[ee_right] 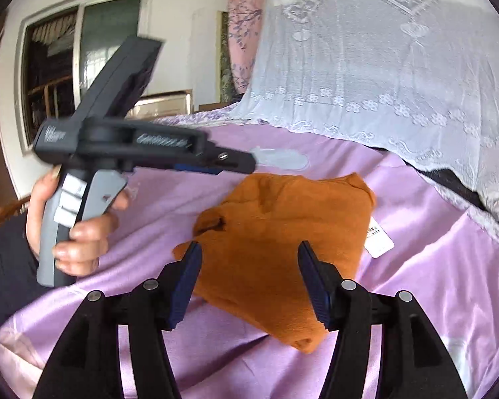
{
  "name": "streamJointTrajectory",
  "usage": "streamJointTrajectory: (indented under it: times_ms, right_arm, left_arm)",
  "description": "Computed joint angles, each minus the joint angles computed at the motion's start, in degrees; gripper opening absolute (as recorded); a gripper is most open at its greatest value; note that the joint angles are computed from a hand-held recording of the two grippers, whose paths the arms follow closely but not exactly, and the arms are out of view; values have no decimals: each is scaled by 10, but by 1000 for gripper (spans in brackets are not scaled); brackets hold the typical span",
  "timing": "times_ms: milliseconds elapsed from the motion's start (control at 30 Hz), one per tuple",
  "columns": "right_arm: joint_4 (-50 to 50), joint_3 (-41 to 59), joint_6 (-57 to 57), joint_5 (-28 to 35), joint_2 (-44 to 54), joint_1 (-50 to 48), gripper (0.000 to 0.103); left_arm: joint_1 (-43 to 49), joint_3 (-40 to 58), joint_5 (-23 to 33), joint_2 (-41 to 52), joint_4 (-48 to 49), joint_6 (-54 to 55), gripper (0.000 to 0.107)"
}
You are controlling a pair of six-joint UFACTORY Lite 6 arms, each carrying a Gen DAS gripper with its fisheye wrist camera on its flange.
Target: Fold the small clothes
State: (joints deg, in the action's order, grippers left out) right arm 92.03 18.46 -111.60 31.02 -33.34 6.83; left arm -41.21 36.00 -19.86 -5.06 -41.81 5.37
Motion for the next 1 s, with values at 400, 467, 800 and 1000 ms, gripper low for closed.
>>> streamJointTrajectory:
  times_ms: [400, 467, 800, 1000]
  right_arm:
    - [55, 249, 120, 137, 370, -61, 60]
    - [45, 328, 163, 136, 452, -43, 60]
    - [-48, 622, 305, 215, 754, -100, 38]
    - [5, 521, 236, 175, 674, -97, 39]
  left_arm:
    - [-96, 144, -30, 202, -368, 375, 95]
    - [-93, 141, -31, 204, -366, 367, 99]
    - [-105, 166, -57, 237, -416, 411, 99]
    - [-119, 179, -79, 242, -458, 452, 99]
